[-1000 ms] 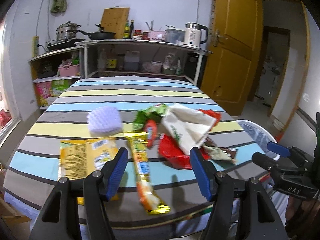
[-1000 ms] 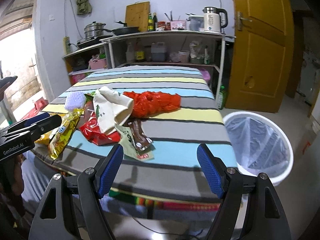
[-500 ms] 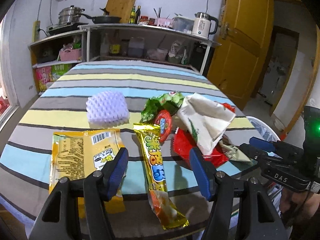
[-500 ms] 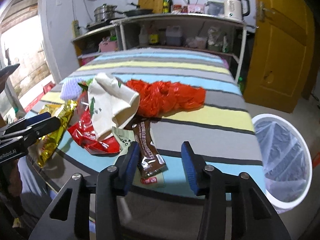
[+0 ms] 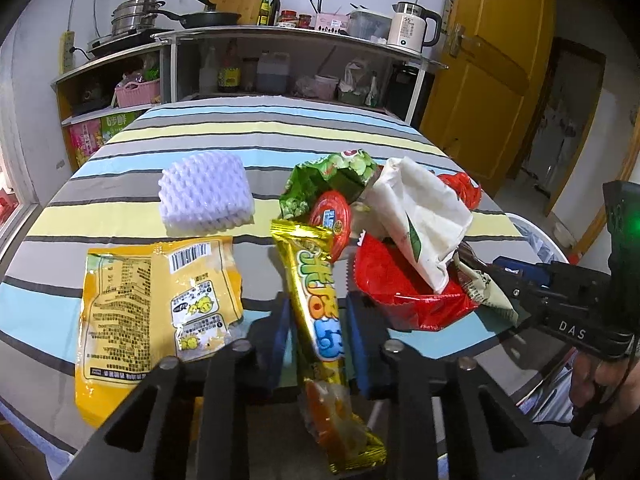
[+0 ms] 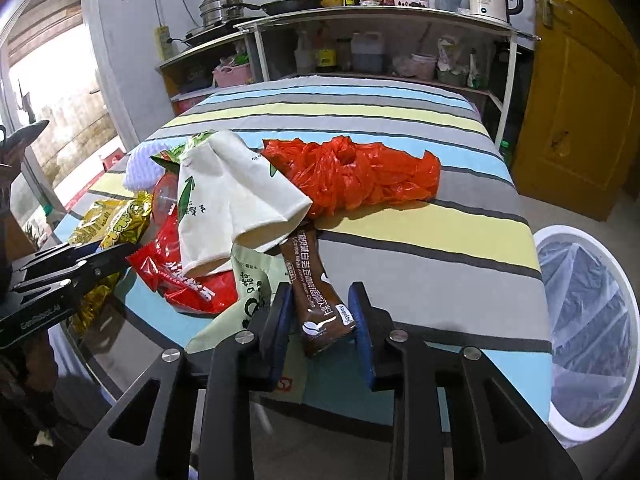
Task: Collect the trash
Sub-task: 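Grasp the yellow candy stick wrapper with the left tool while the right grasps the brown chocolate wrapper, then carry both wrappers over the trash bin and open both tools to drop them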
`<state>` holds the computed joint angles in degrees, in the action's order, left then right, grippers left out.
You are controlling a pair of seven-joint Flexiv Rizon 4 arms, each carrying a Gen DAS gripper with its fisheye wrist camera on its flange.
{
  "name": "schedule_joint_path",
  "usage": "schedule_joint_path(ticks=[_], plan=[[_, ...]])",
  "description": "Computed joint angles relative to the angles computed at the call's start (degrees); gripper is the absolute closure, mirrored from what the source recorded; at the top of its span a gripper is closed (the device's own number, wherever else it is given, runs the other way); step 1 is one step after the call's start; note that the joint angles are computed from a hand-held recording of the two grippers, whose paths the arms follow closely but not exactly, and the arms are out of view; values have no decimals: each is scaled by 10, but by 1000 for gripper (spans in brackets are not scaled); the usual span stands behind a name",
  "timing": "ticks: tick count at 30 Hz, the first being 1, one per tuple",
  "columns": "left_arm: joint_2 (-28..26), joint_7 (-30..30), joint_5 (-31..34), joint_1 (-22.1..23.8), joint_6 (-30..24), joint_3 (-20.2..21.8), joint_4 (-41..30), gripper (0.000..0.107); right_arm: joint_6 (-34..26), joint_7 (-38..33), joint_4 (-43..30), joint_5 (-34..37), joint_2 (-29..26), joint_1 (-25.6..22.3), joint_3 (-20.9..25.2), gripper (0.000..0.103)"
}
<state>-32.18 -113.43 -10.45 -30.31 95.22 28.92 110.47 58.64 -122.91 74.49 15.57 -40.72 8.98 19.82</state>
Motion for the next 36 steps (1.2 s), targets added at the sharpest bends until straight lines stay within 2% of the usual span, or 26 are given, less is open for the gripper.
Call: schedule_joint_path(ticks=[1,2,12,23,29,36], plan=[[0,0,1,-2,0,2,0,83,0,0,3,3,2,-2,2,81],[1,-1,1,-4,0,4,1,84,-1,0,1,4,2,-3,2,81],[7,-2,0,-33,11,29,5,94,15,-12,25,34,25,-23,14,81],[3,18,-24,-77,17,60,-9,95,36,-26,46,78,50,-48,18,81],[-5,47,-16,-50,12,18,-51,95,53,-8,45,87,52,-59,8,81],[-26,100,2,26,-4,-88,-139,95,76,26,35,84,45,-80,-9,81]])
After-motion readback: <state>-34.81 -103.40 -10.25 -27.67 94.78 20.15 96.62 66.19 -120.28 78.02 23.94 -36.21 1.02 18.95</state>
